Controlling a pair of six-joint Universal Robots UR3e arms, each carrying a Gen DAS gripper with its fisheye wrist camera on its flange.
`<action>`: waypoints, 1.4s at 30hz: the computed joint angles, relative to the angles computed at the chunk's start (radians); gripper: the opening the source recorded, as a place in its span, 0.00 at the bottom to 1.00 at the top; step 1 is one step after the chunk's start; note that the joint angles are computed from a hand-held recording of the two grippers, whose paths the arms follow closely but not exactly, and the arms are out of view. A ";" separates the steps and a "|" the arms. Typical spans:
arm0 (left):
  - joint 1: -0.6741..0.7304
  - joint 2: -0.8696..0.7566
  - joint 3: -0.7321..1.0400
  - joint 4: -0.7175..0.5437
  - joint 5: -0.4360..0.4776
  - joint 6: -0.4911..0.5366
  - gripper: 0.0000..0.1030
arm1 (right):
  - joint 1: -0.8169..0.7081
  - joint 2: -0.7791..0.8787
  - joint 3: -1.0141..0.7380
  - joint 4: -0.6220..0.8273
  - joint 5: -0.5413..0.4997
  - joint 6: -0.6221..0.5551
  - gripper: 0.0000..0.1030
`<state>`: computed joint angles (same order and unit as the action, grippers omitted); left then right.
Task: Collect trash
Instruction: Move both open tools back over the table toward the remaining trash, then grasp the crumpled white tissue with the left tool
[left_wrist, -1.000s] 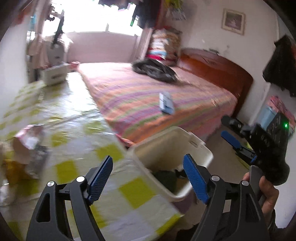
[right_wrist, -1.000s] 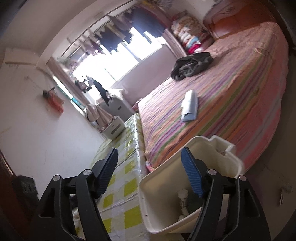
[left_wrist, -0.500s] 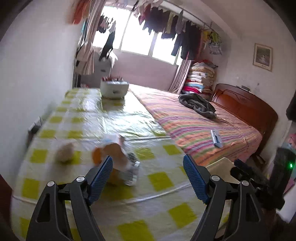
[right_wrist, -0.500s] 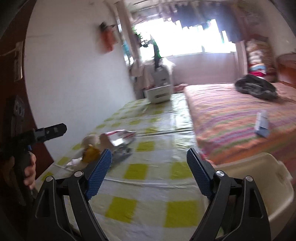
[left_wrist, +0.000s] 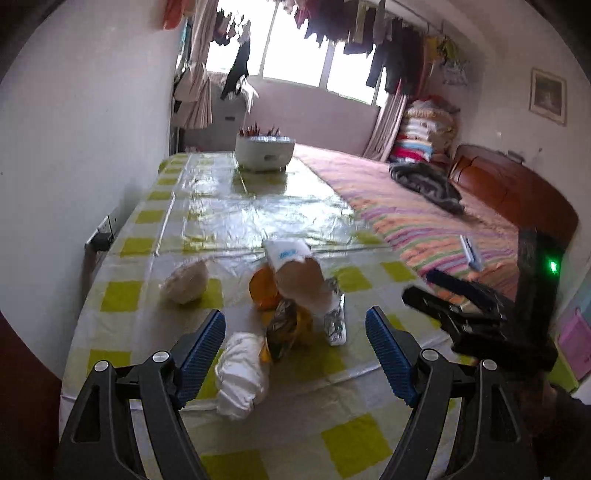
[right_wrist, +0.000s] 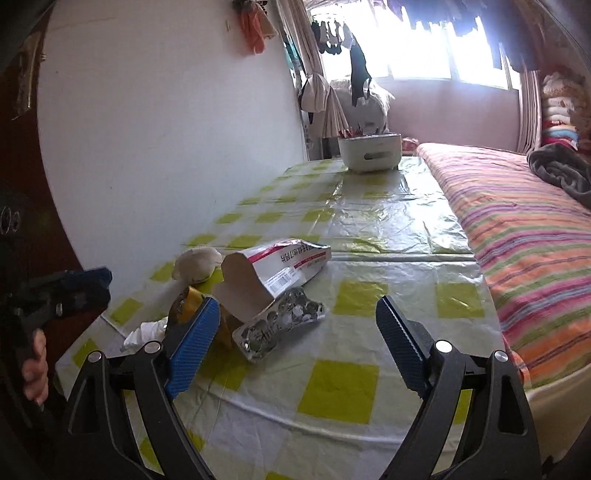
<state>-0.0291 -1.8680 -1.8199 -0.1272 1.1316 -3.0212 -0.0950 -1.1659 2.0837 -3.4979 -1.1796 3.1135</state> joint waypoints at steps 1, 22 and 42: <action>0.000 -0.002 -0.003 -0.007 0.000 0.009 0.74 | 0.004 0.003 -0.017 0.011 -0.007 -0.003 0.83; -0.026 -0.172 0.185 -0.238 0.093 0.039 0.74 | 0.056 0.128 -0.266 0.408 -0.004 0.044 0.83; -0.048 -0.261 0.332 -0.416 0.016 0.081 0.65 | 0.037 0.125 -0.299 0.471 0.047 0.081 0.83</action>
